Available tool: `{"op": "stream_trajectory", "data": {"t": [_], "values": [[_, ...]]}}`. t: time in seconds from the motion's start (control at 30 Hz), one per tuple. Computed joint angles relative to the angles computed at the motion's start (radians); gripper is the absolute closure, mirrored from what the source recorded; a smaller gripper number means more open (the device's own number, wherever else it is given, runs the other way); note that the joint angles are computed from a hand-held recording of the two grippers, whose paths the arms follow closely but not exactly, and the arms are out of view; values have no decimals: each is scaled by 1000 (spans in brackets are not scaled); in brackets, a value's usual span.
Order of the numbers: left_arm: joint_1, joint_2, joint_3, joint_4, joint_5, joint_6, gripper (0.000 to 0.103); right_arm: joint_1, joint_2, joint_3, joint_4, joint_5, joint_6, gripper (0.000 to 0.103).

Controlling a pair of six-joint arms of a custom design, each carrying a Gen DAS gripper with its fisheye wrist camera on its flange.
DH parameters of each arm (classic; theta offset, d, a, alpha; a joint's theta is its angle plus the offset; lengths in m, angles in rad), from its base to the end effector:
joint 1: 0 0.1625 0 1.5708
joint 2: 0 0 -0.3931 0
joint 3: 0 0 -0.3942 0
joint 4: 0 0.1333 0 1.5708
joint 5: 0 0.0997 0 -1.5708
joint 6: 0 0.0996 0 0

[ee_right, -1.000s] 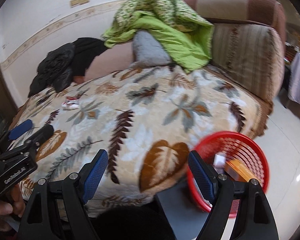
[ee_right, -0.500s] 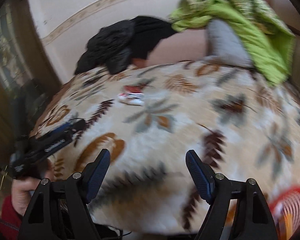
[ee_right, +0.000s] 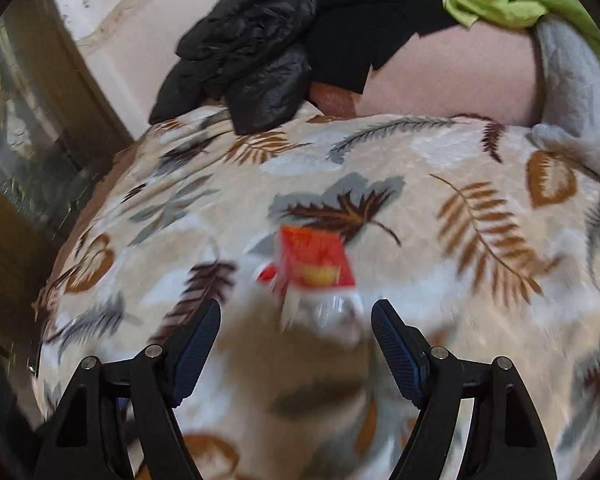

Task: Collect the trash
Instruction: 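Grasp the red cigarette pack with the right tool, then grasp the white dropper bottle with the left tool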

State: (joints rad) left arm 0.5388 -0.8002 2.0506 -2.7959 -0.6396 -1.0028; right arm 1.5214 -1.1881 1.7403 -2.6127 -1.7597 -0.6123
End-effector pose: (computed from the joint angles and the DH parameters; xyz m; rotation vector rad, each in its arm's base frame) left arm -0.3164 -0.4376 0.0085 0.0511 2.4378 -1.0260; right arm 0.0840 -0.6213 0.2809 0.7018 -2.6617 0.5656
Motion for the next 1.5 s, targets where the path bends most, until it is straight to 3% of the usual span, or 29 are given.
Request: {"op": "stream_trajectory", "data": {"t": [0.13,0.2,0.27,0.3,0.37,0.4,0.63,0.87,1.0,1.1,1.2,1.4,1.5], "values": [[10,0,1,-14,-14,28,55,-5,112,-130,81,-12,32,21],[17,-2,2,-25,-24,33,55,7,167,-173,68,-86,15,21],[22,-4,4,-28,-30,29,55,4,199,-203,72,-104,4,21],[23,-4,4,-24,-27,23,55,-5,204,-217,106,-93,18,25],[25,-5,3,-18,-24,15,55,-20,202,-216,136,-76,39,43],[26,-4,2,-19,-24,13,55,-26,190,-195,118,-62,30,43],[22,-12,13,-32,-17,-12,55,-59,21,8,140,65,-4,48],[30,-16,39,-146,-46,-11,55,-147,-207,213,282,245,11,48],[37,19,15,-225,-75,85,55,-181,-348,314,174,268,6,48],[53,58,-31,-251,-121,183,55,-223,-416,353,157,321,40,48],[60,95,-84,-201,-132,264,55,-268,-463,374,183,349,63,48],[34,142,-142,-79,-87,397,55,-298,-515,391,172,384,63,48],[18,123,-124,-48,-126,444,55,-313,-540,401,172,404,60,48]]}}
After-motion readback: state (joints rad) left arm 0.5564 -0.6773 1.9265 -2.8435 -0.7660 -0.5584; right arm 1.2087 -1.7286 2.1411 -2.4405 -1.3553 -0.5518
